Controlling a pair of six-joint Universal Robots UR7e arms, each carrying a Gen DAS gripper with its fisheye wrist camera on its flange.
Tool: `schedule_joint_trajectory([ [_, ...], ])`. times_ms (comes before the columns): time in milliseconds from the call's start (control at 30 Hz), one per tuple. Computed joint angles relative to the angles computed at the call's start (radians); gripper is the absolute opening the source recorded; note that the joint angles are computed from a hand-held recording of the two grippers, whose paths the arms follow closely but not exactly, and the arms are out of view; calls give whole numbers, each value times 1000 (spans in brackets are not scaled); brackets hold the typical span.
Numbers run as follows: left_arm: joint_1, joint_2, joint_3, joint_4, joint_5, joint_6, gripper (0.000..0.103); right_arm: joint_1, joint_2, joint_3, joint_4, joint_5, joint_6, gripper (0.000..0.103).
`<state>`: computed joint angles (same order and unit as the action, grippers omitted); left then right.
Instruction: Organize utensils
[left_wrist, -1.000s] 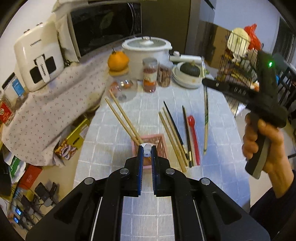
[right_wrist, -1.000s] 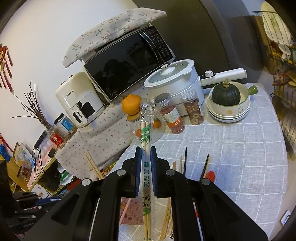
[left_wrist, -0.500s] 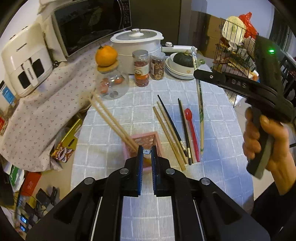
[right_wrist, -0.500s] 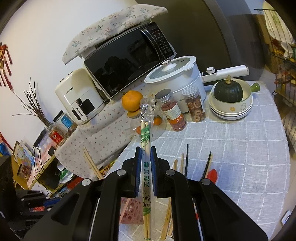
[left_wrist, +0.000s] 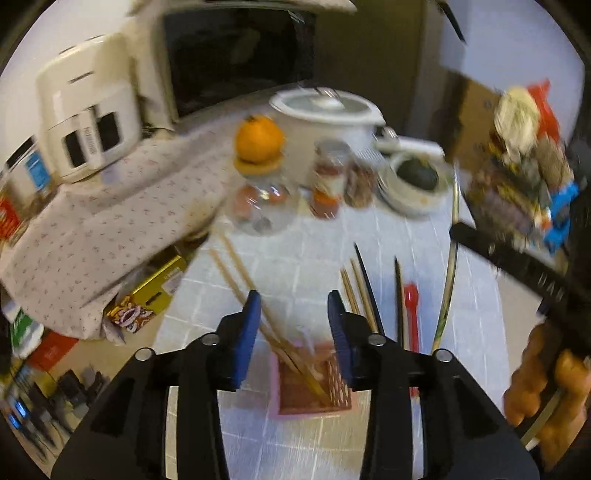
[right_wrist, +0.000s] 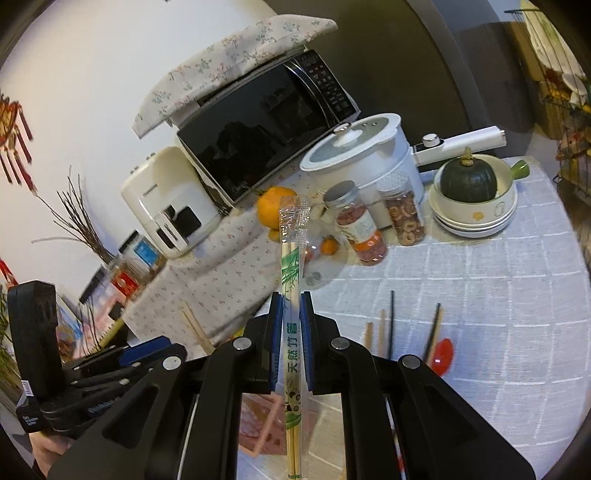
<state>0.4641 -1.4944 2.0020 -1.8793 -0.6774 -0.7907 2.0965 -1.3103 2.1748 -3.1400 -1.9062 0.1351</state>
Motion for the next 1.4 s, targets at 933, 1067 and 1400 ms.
schedule_joint_trajectory([
  [933,-13,-102,23,137,-33,-360,72,73,45,-41,20,-66,-139,32],
  [1067,-47,-65,26,64,-38,-277,69,29,-44,-64,193,-95,-64,32],
  [1400,-27,146,5,-124,-177,-120,59,-104,-133,-88,610,-149,147,33],
])
